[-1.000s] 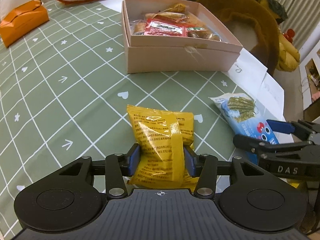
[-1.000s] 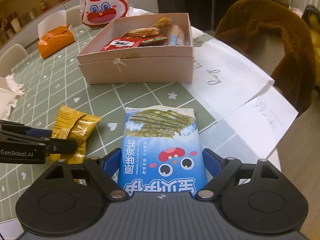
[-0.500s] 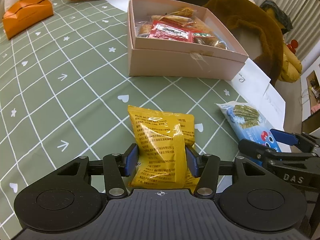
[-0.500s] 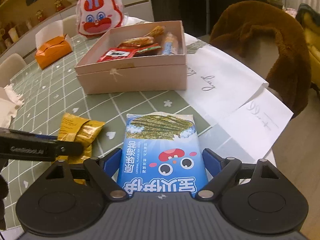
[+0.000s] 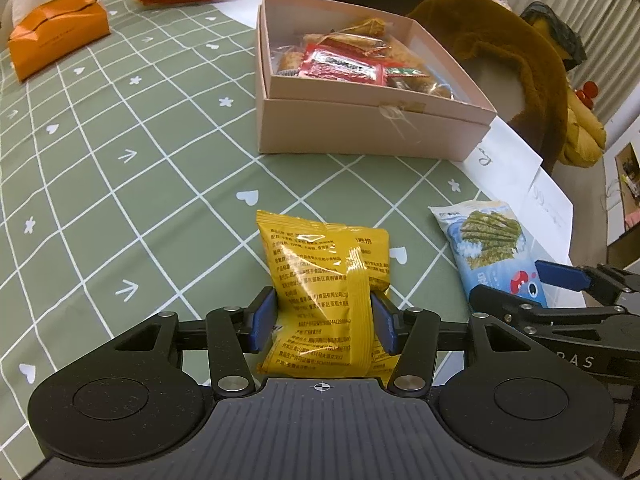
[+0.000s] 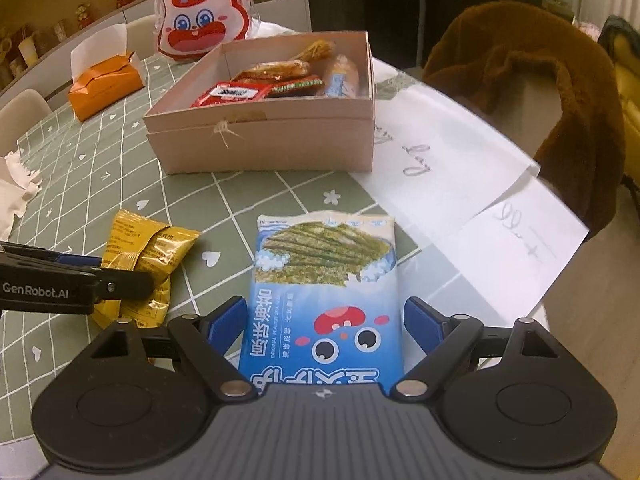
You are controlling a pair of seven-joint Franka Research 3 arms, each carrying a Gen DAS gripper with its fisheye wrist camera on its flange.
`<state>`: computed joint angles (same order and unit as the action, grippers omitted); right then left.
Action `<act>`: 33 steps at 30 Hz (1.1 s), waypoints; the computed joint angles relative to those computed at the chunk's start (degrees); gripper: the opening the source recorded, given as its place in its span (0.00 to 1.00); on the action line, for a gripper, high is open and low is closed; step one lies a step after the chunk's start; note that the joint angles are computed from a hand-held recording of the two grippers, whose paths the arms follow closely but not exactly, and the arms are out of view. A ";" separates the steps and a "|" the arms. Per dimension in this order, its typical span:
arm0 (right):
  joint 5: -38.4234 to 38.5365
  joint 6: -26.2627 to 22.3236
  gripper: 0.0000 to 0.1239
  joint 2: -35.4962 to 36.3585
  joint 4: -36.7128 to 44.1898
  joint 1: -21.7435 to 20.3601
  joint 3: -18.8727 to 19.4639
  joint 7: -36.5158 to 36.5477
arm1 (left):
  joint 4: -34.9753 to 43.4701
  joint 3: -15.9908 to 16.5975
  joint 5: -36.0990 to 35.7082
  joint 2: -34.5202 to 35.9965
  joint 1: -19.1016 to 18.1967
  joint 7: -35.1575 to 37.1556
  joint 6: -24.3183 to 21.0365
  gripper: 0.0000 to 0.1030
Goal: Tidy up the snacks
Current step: 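Lift the yellow wafer pack and blue seaweed pack up toward the pink box, then lower both packs into the pink box and open both tools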
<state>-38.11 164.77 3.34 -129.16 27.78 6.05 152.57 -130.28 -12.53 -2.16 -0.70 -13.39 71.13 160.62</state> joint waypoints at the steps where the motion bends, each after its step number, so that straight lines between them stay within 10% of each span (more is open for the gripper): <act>1: 0.31 0.13 0.70 0.20 0.12 -0.06 0.03 -0.61 | -0.01 -0.01 0.28 -0.02 0.01 -0.55 0.03 0.55; 10: -1.98 -1.11 0.65 -2.08 0.50 0.12 -0.11 -0.89 | -1.91 0.46 -3.97 -2.54 -0.50 -0.59 2.32 0.44; 17: -16.72 3.94 0.66 -6.98 8.91 -8.00 2.07 8.40 | 8.21 4.45 -11.95 -2.90 -2.53 11.58 11.14 0.42; 24: 4.44 1.38 0.68 6.77 29.00 -8.19 1.33 -11.22 | 28.26 -0.51 -34.86 11.28 3.41 36.28 4.73 0.43; 27: 22.60 -6.32 0.70 18.00 41.01 -11.49 7.31 -26.21 | 35.74 0.54 -27.11 20.71 4.04 32.83 -2.20 0.42; 30: 24.38 -18.92 0.69 26.52 51.95 -7.19 4.01 -23.95 | 35.60 -2.00 -28.27 22.67 7.28 31.56 -2.76 0.42; 33: 26.97 -16.29 0.69 27.27 50.28 -5.91 2.06 -23.47 | 32.95 -4.49 -27.59 21.37 10.28 33.06 -1.95 0.42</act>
